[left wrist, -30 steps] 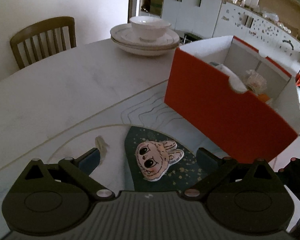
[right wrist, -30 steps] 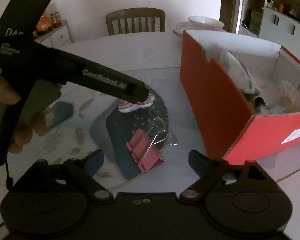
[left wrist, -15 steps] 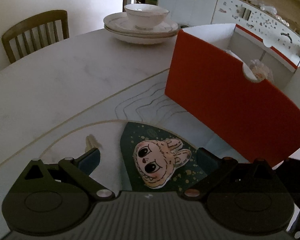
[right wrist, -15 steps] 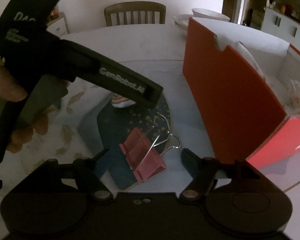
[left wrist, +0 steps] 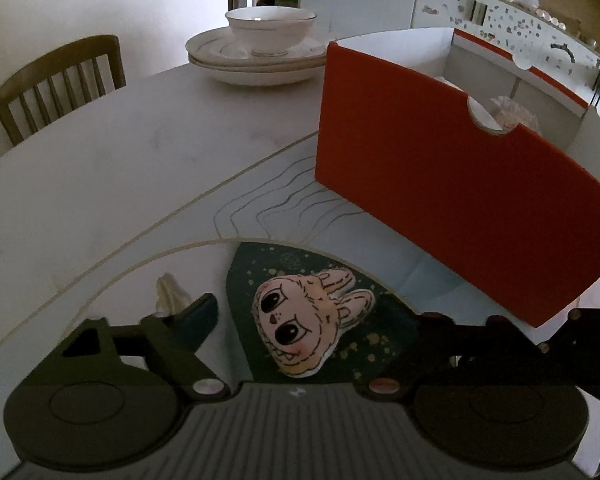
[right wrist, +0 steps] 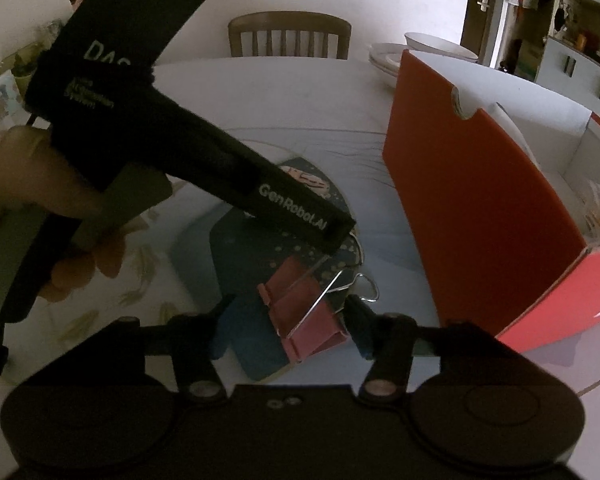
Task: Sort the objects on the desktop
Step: 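Grasp the pink binder clip with right tool while left tool grasps cartoon-face cookie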
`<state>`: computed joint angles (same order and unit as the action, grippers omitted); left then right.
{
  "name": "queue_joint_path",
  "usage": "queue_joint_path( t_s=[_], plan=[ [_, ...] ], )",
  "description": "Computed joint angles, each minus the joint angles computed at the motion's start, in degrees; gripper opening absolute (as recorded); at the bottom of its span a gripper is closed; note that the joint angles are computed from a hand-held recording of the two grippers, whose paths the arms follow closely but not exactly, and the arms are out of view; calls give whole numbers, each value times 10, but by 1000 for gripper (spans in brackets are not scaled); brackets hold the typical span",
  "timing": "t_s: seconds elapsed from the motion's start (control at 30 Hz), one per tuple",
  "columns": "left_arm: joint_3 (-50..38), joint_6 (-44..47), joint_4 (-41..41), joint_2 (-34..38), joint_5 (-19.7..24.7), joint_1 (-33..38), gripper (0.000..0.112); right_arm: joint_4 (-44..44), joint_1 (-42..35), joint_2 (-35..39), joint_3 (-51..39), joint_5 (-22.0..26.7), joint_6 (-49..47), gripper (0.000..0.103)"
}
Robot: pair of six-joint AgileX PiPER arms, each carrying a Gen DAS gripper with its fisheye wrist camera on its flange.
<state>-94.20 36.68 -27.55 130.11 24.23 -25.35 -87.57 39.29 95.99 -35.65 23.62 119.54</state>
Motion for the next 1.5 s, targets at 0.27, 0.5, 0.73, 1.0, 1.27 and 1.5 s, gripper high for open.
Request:
queue_joint_path(
  t_s=[0.27,0.5,0.73,1.0,1.27,1.5],
  plan=[
    [-16,-41,25,1,11,3,53,38,-5,-8,-7,-9,-56,35],
    [36,-15,-4,-31,3,13,52,47,7,-25,10,4,-47,34],
    [122,31,-51,-93,-9,21,52,76,10,-66,31,5,-56,33],
    [221,97,-128,-163,-25,23,52,112,28,-102,48,26,-84,29],
    [293,121,-153,-222,-19,21,52,169,40,-167,75,27,-110,29],
    [324,86,-127,-275,-10,-5,52,250,79,-253,93,75,-155,29]
  ],
)
